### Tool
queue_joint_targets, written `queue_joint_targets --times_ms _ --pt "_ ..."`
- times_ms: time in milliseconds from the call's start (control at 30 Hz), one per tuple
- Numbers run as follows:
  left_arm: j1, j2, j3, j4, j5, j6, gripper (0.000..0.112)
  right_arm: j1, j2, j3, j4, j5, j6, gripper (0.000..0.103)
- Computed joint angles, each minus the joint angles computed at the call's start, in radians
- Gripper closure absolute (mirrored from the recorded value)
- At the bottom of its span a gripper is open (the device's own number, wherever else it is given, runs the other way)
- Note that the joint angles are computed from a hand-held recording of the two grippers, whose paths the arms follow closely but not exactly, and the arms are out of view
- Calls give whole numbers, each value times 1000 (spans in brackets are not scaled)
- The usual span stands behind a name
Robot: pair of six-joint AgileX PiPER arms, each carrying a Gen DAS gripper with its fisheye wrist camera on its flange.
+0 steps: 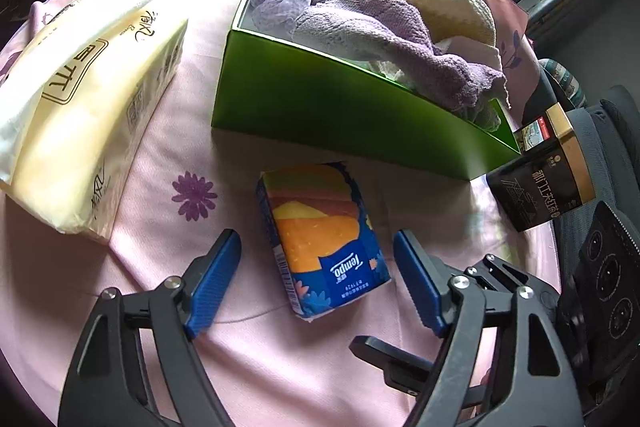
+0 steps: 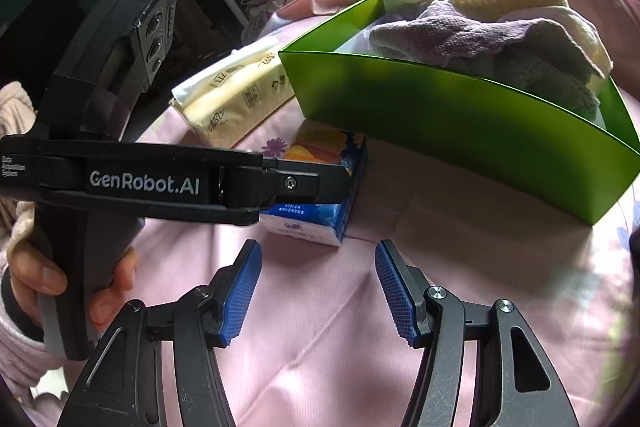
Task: Organize soft objects
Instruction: 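Grasp the orange-and-blue Tempo tissue pack with the left tool and lift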
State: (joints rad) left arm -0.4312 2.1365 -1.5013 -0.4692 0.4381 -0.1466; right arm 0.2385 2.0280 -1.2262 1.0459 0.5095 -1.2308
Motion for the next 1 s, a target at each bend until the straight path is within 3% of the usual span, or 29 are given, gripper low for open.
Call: queue_joint_targets --times_ms 100,133,233,633,1000 --pt "6 10 -15 1 9 8 43 15 35 -58 -43 -1 42 42" --pt "8 14 -22 4 17 8 52 18 49 -81 -63 6 63 42" --pt "13 23 -32 -54 30 68 62 21 73 -125 -90 41 85 55" --pt "-23 -36 26 12 2 10 61 30 -7 -10 -4 -22 8 63" --pt "-165 -183 78 344 -5 -236 61 -21 -260 268 298 -56 -306 63"
